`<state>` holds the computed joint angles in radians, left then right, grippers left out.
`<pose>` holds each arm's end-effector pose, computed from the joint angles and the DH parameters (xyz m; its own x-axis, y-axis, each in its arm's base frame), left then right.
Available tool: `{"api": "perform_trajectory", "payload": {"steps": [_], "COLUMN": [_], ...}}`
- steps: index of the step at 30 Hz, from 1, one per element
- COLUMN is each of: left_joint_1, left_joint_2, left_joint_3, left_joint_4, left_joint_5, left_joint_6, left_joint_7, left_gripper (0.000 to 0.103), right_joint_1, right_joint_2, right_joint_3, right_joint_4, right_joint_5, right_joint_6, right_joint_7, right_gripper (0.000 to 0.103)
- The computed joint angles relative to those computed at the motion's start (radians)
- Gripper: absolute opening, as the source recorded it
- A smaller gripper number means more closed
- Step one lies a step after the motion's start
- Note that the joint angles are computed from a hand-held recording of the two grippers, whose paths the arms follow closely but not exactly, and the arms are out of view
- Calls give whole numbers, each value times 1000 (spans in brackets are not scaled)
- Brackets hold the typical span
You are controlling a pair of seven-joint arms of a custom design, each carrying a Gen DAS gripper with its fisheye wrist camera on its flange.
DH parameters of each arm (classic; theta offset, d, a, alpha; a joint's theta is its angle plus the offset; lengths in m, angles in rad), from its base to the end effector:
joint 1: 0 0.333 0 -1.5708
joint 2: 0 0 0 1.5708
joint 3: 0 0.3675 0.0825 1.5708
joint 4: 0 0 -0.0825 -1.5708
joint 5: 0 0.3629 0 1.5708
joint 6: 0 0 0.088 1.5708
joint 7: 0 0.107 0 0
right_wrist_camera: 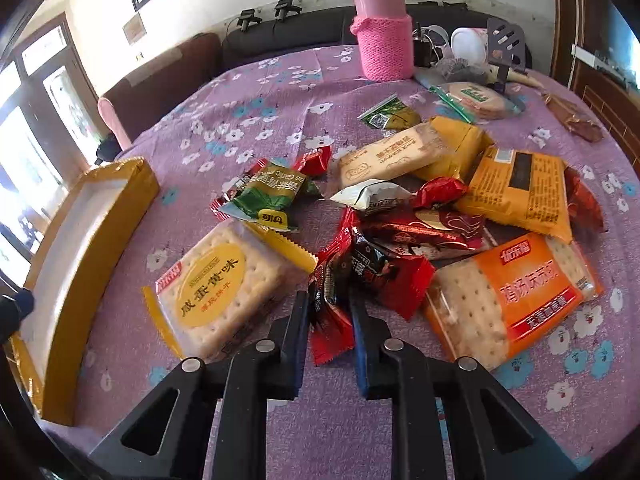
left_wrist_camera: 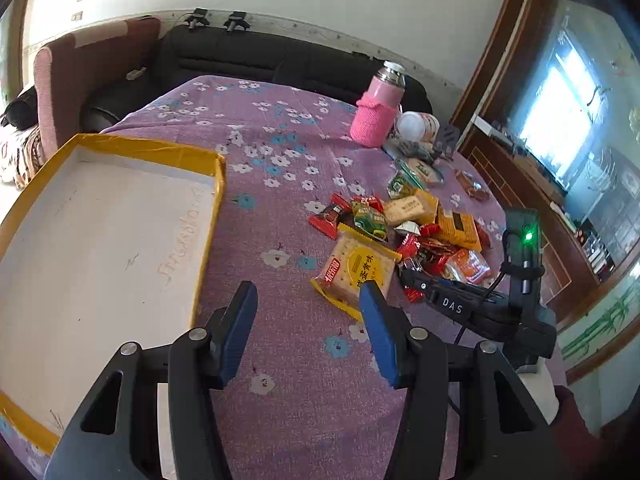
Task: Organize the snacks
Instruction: 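Grasp the yellow cracker pack with the left tool while the right tool grasps a red candy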
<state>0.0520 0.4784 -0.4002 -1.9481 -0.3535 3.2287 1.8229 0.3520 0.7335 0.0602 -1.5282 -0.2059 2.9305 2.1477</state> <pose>0.6566 -0.1595 0.4012 -0.2076 -0.9505 0.2310 -0.7078 -0.0171 -0.7062 0.7092 0.3103 0.3539 0.0686 -0.9696 -0.2350 -0.8121 0.0826 -0.5777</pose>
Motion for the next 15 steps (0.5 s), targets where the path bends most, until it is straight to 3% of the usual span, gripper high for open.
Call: {"api": "perform_trajectory", "payload": {"steps": [5, 8, 11, 15], "left_joint_1": [-220, -321, -320, -390], "left_joint_2": [50, 95, 146, 216], "left_joint_3": [219, 330, 326, 412], "left_joint_4": [112, 189, 271, 377], "left_joint_5": [70, 134, 173, 262], "left_joint_6": [-105, -154, -207, -262], "left_joint_7": [-43, -85, -87, -129], "left_gripper": [56, 64, 72, 73], "right_joint_1": [-124, -136, -168, -201], "right_joint_2": [-5, -34, -50, -42], "right_joint_3": [138, 139, 172, 210], "right_joint_4": [-61, -107, -138, -136], "right_joint_5": [66, 79, 87, 87], "right_joint_6": [109, 167, 215, 216], "right_joint_7": [-68, -73, -74, -79], "right_gripper": [16, 16, 16, 16]}}
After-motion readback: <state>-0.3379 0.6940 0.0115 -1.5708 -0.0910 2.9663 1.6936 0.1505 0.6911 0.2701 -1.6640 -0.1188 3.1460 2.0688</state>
